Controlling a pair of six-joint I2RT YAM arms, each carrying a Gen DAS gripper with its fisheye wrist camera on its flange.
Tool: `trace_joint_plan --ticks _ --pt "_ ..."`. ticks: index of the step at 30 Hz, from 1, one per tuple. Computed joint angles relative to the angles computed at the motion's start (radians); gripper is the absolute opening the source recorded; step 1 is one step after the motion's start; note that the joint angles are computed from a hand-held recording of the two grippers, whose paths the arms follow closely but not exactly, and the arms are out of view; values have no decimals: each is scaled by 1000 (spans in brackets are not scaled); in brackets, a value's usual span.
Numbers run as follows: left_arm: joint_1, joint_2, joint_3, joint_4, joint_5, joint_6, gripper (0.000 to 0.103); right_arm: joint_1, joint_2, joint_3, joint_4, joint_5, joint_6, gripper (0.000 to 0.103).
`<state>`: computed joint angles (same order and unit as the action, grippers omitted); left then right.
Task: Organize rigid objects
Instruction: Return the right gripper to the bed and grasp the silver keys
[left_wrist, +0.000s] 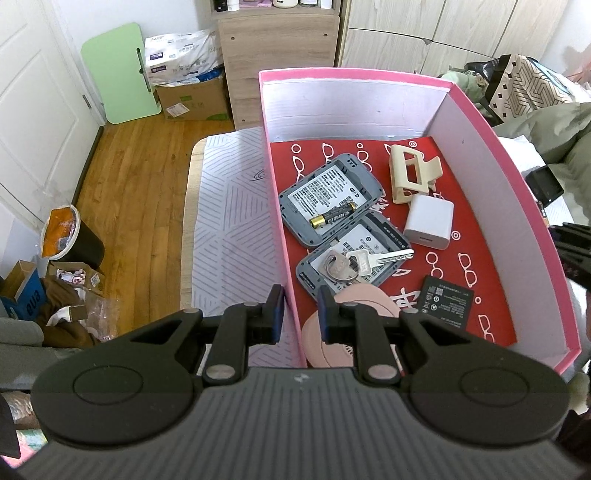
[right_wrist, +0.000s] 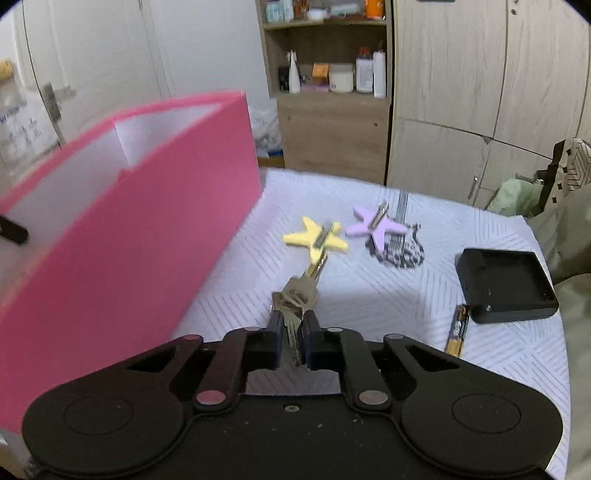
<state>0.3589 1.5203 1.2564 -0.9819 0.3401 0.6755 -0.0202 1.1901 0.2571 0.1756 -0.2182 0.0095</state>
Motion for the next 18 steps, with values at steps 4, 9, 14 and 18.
trace_joint_plan --ticks 4,9,14,18 --pt "1 0 0 0 0 -1 16 -70 -68 -2 -41 -137 25 13" --pt "3 2 3 -3 2 -3 16 -118 -140 7 -94 -243 53 3" --pt "3 5 8 -6 4 -5 16 -107 -224 38 -162 -246 62 3" --pt "6 6 10 -8 7 -6 16 -105 -298 75 -241 -246 61 3"
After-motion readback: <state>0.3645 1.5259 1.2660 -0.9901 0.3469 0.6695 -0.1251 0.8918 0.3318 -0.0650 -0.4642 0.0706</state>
